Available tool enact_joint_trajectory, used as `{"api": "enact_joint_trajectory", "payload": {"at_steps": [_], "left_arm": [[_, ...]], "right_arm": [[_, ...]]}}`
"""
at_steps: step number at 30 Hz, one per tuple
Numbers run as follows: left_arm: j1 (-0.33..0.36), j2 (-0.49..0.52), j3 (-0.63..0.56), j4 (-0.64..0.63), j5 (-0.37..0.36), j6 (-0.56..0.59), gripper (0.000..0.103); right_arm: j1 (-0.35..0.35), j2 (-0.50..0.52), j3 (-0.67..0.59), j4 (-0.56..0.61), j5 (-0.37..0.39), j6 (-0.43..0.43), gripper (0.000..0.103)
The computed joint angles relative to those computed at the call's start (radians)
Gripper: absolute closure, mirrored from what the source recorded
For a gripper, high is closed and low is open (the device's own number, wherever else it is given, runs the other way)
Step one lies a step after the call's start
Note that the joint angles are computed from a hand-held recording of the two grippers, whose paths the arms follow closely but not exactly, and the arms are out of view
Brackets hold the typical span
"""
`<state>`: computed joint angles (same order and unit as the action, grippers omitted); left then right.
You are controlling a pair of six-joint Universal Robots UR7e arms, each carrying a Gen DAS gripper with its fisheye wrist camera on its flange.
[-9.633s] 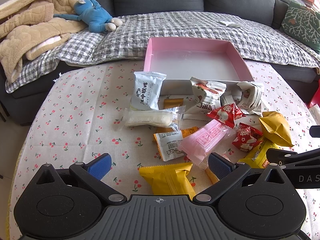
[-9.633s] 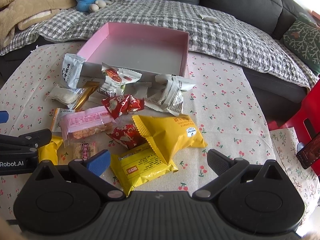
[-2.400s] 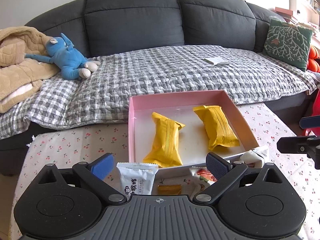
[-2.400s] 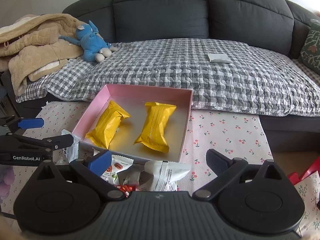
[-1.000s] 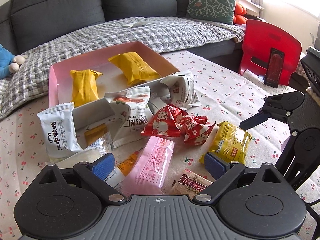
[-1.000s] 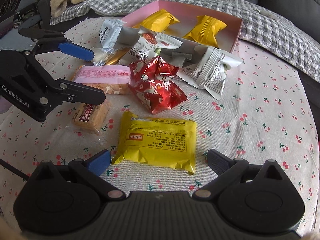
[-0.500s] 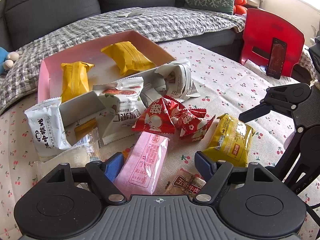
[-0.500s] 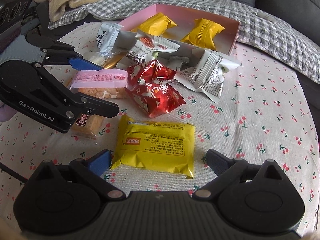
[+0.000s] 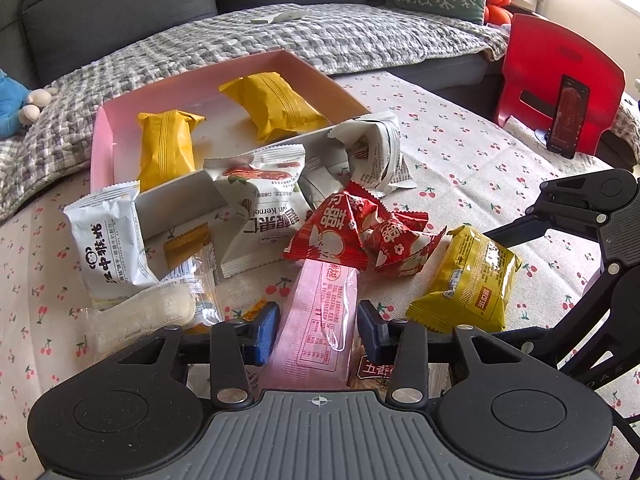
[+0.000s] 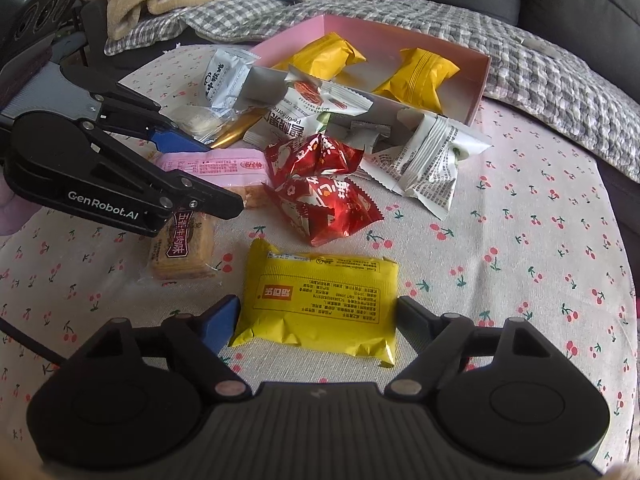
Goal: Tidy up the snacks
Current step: 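Grasp the pink wrapped packet with the left tool while the right tool grasps the flat yellow packet, then drop the flat yellow packet into the box with the right tool while the left carries the pink packet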
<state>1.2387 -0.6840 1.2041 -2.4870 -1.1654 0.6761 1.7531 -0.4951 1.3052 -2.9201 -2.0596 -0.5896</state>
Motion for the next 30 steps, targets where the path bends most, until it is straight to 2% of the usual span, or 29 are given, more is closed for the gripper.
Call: {"api": "enact_joint_trajectory", "payload": {"at_steps": [3, 13, 22, 30], "left_arm": [[0.000, 0.000, -0.013, 0.031, 0.004, -0.027, 0.071], [-0.015, -0.021, 0.008, 0.040, 0.037, -0.057, 0.073], [-0.026, -0.054, 0.028, 0.029, 0.003, -0.070, 0.073], [-0.032, -0.061, 0.016, 0.017, -0.024, -0.108, 0.073]], "right_arm": [[0.002, -0.004, -0.001, 0.011, 0.004, 0.004, 0.031], [0.009, -0.033, 0.032, -0.013, 0.007, 0.013, 0.033], [0.019, -0.054, 0.033, -0.073, 0.038, 0.019, 0.033], [0.028, -0.036, -0.020, -0.109, 0.040, 0.034, 0.033]]}}
